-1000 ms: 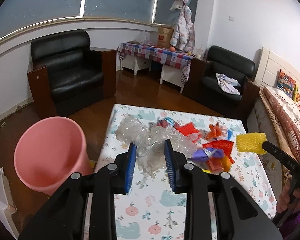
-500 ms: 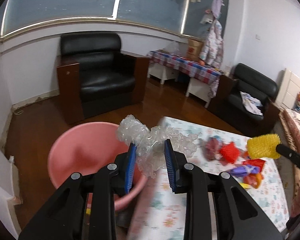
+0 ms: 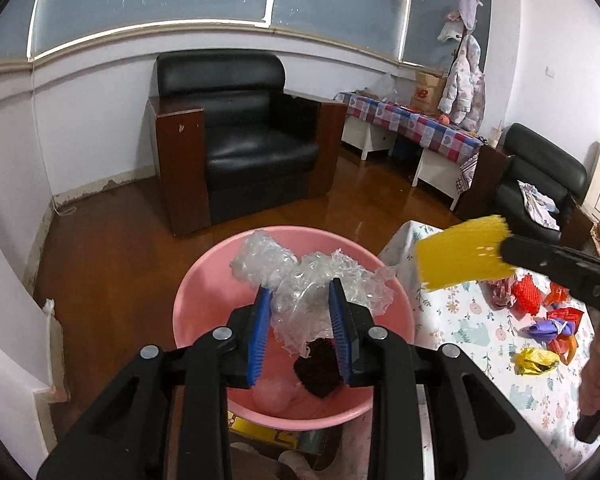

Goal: Collect trash
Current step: 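Carry the bubble wrap and yellow sleeve into the pink bucket and open both grippers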

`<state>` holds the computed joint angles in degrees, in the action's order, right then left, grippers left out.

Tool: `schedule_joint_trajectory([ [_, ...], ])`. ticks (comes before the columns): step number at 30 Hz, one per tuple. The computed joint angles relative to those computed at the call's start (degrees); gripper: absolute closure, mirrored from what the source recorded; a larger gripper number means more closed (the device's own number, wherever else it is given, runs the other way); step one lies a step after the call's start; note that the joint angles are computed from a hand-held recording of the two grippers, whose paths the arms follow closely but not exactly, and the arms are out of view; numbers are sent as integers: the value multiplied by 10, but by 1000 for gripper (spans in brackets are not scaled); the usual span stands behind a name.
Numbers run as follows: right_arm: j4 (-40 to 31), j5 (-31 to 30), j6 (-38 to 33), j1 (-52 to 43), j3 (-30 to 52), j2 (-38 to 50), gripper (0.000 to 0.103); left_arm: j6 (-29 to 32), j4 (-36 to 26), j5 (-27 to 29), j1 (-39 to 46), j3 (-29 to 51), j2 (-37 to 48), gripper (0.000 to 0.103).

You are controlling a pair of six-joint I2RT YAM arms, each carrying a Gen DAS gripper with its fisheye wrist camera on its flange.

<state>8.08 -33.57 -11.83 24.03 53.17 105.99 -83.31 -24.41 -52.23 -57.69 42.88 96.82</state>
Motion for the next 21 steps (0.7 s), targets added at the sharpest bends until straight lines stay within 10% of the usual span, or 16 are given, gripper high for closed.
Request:
schedule_joint_trajectory([
  [10,2,51,-2,73,47,83,93,72,117,42,31,-62,3,68],
  [16,6,36,-7,63,52,99,64,77,147,51,35,-82,-1,61],
  [21,11,14,-6,47,37,87,62,85,147,47,32,-79,-4,60],
])
